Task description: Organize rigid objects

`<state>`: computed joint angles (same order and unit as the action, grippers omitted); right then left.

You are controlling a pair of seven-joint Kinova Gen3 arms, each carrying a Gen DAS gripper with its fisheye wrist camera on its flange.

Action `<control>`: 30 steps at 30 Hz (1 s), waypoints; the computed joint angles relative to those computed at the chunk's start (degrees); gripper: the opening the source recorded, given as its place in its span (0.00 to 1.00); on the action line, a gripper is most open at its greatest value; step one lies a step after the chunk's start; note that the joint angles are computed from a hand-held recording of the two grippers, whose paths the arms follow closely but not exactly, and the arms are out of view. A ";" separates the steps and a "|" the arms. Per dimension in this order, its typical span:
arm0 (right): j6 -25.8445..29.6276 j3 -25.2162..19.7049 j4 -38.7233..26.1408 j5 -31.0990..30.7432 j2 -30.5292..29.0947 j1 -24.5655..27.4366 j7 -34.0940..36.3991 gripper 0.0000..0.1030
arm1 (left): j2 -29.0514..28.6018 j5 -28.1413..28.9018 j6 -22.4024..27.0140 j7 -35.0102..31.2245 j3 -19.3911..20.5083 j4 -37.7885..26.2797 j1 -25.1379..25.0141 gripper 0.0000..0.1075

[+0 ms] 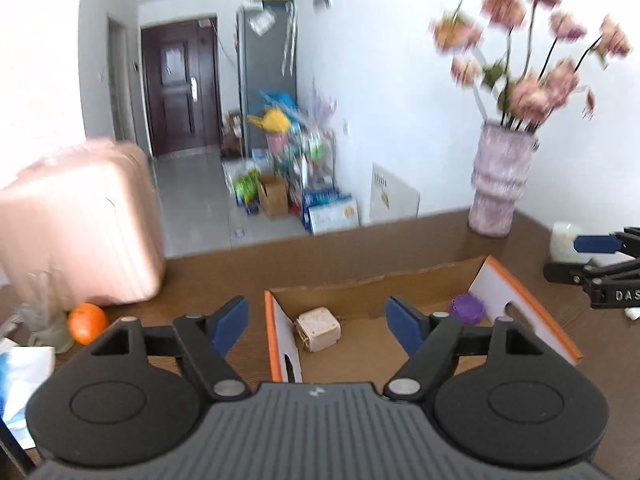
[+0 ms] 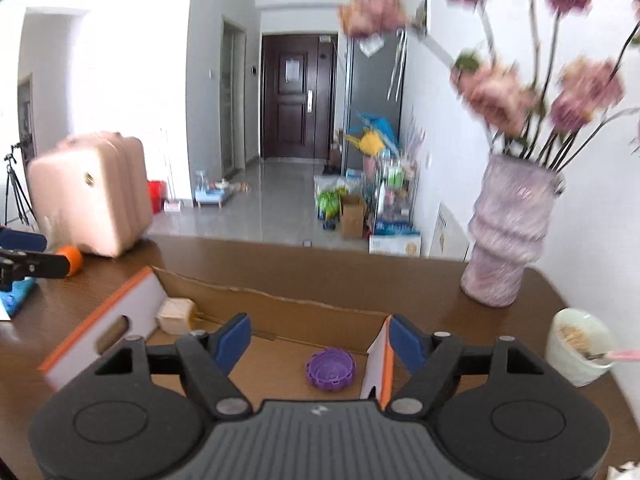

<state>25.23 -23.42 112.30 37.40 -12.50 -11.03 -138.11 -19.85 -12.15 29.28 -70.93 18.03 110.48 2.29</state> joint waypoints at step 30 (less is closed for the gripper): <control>26.34 -19.12 13.85 -39.72 -60.00 -3.22 5.84 0.86 | -65.26 14.64 34.61 10.37 10.39 14.05 5.27 0.96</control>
